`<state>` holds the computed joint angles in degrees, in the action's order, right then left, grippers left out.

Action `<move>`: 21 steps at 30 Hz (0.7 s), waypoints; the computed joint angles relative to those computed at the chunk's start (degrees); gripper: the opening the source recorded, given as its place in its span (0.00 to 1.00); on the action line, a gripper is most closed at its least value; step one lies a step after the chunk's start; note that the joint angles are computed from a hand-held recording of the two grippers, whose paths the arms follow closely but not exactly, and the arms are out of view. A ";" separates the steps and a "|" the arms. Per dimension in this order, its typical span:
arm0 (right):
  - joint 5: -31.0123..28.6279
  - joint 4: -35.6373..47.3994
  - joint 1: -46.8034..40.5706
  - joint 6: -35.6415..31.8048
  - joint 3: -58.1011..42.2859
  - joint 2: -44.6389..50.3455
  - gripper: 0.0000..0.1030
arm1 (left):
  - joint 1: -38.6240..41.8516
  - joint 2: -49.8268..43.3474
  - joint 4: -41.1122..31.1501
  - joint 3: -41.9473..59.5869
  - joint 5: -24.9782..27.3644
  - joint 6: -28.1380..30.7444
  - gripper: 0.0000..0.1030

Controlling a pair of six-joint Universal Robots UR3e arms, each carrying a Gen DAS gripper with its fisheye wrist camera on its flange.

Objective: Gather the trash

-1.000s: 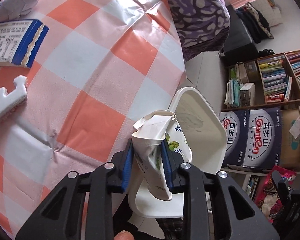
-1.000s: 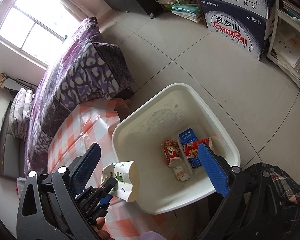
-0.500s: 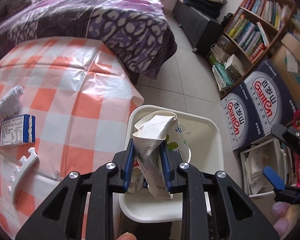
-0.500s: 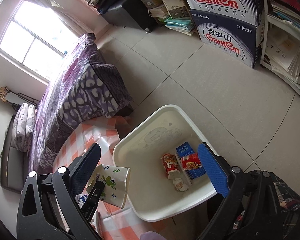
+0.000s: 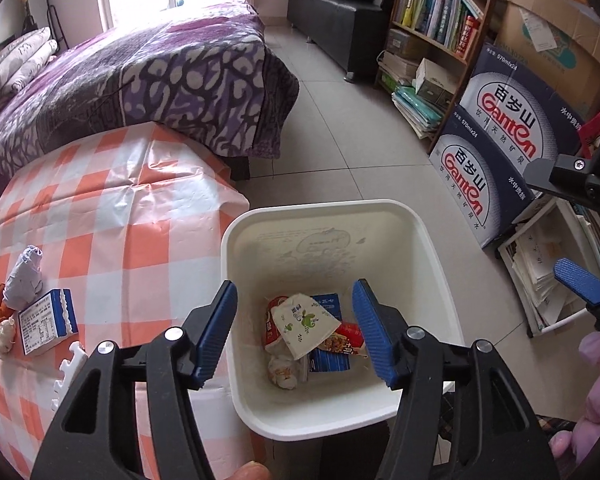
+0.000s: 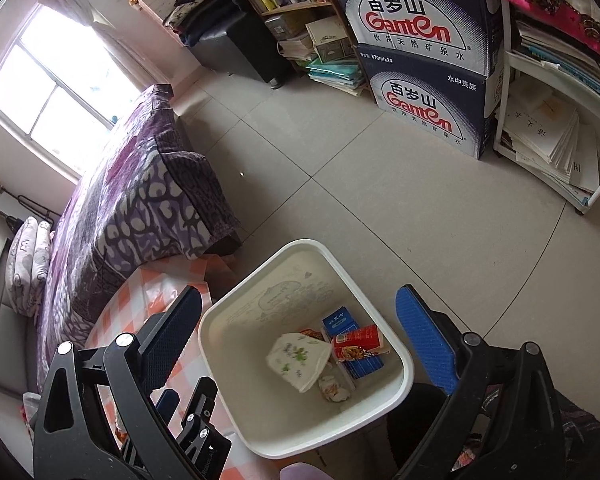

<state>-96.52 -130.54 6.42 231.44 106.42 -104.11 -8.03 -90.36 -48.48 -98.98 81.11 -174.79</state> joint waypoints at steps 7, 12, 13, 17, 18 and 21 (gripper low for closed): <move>-0.73 0.28 2.50 0.35 -2.45 3.40 0.91 | 4.21 3.28 -1.35 -4.27 1.28 4.60 0.65; -1.69 1.41 6.45 0.03 -7.21 8.93 0.91 | 10.13 6.61 -2.90 -8.84 2.55 10.01 0.73; -1.61 1.60 7.24 -0.11 -8.26 10.16 0.91 | 11.65 7.43 -2.94 -10.13 2.91 11.22 0.73; -1.94 3.12 10.75 -0.74 -13.23 15.43 0.91 | 18.38 9.76 -4.33 -14.34 4.63 16.92 0.74; -2.35 3.63 11.80 -0.71 -14.73 16.86 0.91 | 20.12 10.08 -4.50 -15.15 5.20 18.19 0.74; -3.31 5.32 14.61 -1.13 -19.41 21.14 0.91 | 25.38 10.83 -5.89 -16.71 5.78 22.23 0.74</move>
<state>-99.83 -125.22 21.04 230.31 87.01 -82.97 17.35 -79.53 -54.37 -115.69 86.89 -152.56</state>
